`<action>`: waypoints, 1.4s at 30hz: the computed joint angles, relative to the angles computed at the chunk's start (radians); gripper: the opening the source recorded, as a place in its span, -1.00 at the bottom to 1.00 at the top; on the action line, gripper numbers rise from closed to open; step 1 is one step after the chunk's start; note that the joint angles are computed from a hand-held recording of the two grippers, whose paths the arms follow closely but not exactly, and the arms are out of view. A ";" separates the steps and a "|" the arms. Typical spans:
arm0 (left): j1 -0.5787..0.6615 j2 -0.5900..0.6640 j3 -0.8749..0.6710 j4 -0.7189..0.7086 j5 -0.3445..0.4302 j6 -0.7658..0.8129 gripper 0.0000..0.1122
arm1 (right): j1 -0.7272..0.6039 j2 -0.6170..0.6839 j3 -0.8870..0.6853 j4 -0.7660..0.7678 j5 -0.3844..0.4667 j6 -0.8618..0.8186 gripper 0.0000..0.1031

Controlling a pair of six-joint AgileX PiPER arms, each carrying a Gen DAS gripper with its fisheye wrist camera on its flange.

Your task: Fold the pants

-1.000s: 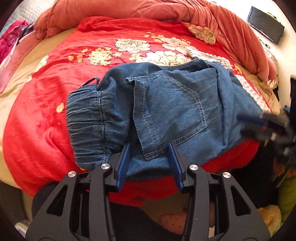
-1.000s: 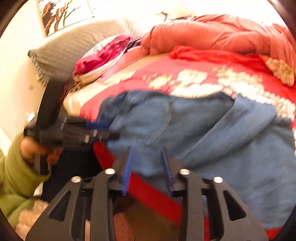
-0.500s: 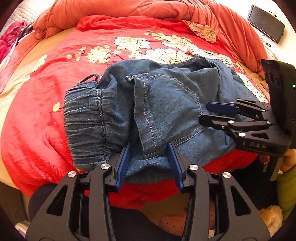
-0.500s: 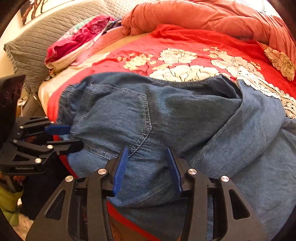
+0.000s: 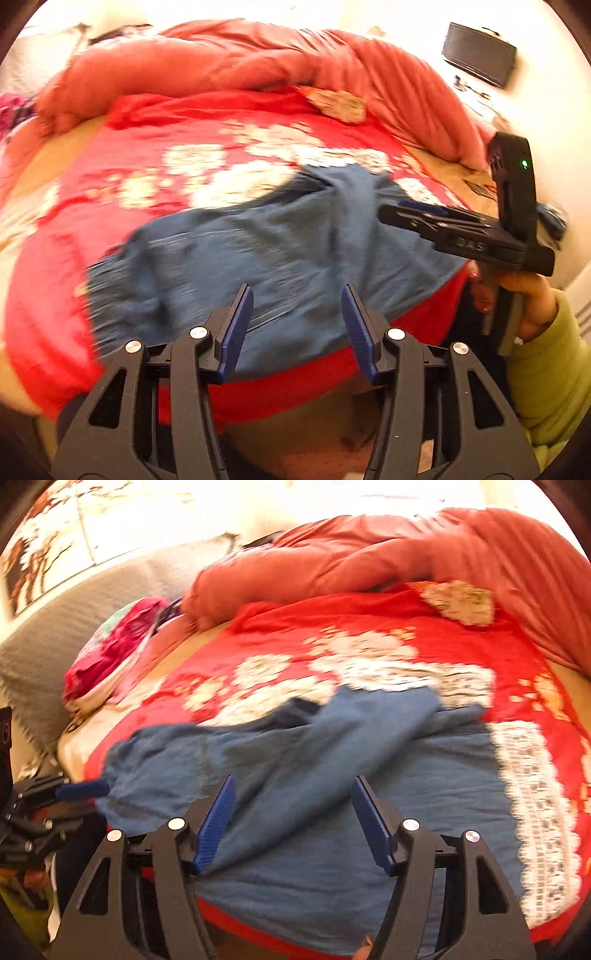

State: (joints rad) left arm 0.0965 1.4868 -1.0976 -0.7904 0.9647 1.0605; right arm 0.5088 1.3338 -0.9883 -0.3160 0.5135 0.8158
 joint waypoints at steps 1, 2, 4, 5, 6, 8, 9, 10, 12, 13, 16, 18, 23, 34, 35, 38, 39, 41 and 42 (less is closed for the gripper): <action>-0.034 0.021 -0.010 0.000 -0.007 -0.010 -0.24 | -0.004 -0.009 0.007 -0.039 0.013 0.034 0.24; -0.068 0.045 -0.025 0.006 -0.013 -0.027 -0.24 | -0.007 -0.016 0.012 -0.064 0.022 0.056 0.24; -0.119 0.101 -0.064 0.010 -0.007 -0.061 -0.24 | -0.025 -0.041 0.035 -0.098 0.031 0.074 0.31; -0.148 0.134 -0.087 0.013 -0.002 -0.083 -0.24 | -0.041 -0.041 0.041 -0.099 0.026 0.075 0.31; -0.159 0.151 -0.104 0.016 0.005 -0.092 -0.24 | -0.060 -0.047 0.044 -0.083 0.022 0.060 0.32; -0.200 0.212 -0.156 0.020 0.007 -0.114 -0.24 | -0.104 -0.053 0.049 -0.042 0.008 0.013 0.32; -0.219 0.237 -0.178 0.029 -0.002 -0.136 -0.24 | -0.121 -0.051 0.045 -0.036 0.009 0.003 0.32; -0.240 0.268 -0.208 0.042 -0.008 -0.160 -0.24 | -0.145 -0.048 0.041 -0.015 0.004 -0.027 0.32; -0.275 0.314 -0.254 0.077 -0.023 -0.218 -0.24 | -0.172 -0.031 0.024 -0.002 0.013 -0.057 0.32; -0.288 0.334 -0.278 0.088 -0.024 -0.236 -0.24 | -0.190 -0.018 0.010 0.023 0.012 -0.097 0.32; -0.313 0.369 -0.313 0.087 -0.039 -0.247 -0.44 | -0.208 0.039 -0.046 0.044 0.033 -0.153 0.32; -0.294 0.407 -0.335 0.024 0.007 -0.210 -0.64 | -0.218 0.099 -0.108 0.075 0.057 -0.215 0.32; -0.220 0.473 -0.329 -0.137 0.137 -0.090 -0.82 | -0.237 0.294 -0.339 0.161 0.150 -0.422 0.32; -0.188 0.422 -0.234 -0.195 0.200 0.069 -0.87 | -0.244 0.736 -0.903 0.188 0.428 -0.493 0.31; -0.193 0.407 -0.219 -0.190 0.185 0.076 -0.87 | -0.245 0.768 -0.951 0.181 0.455 -0.494 0.31; -0.200 0.372 -0.184 -0.183 0.160 0.091 -0.87 | -0.241 0.874 -1.111 0.162 0.551 -0.501 0.31; -0.199 0.363 -0.176 -0.183 0.160 0.094 -0.87 | -0.235 0.918 -1.179 0.137 0.600 -0.496 0.31; -0.209 0.362 -0.175 -0.186 0.155 0.085 -0.87 | -0.230 0.979 -1.265 0.113 0.647 -0.507 0.17; -0.207 0.358 -0.171 -0.187 0.157 0.083 -0.87 | -0.233 0.990 -1.274 0.115 0.646 -0.519 -0.22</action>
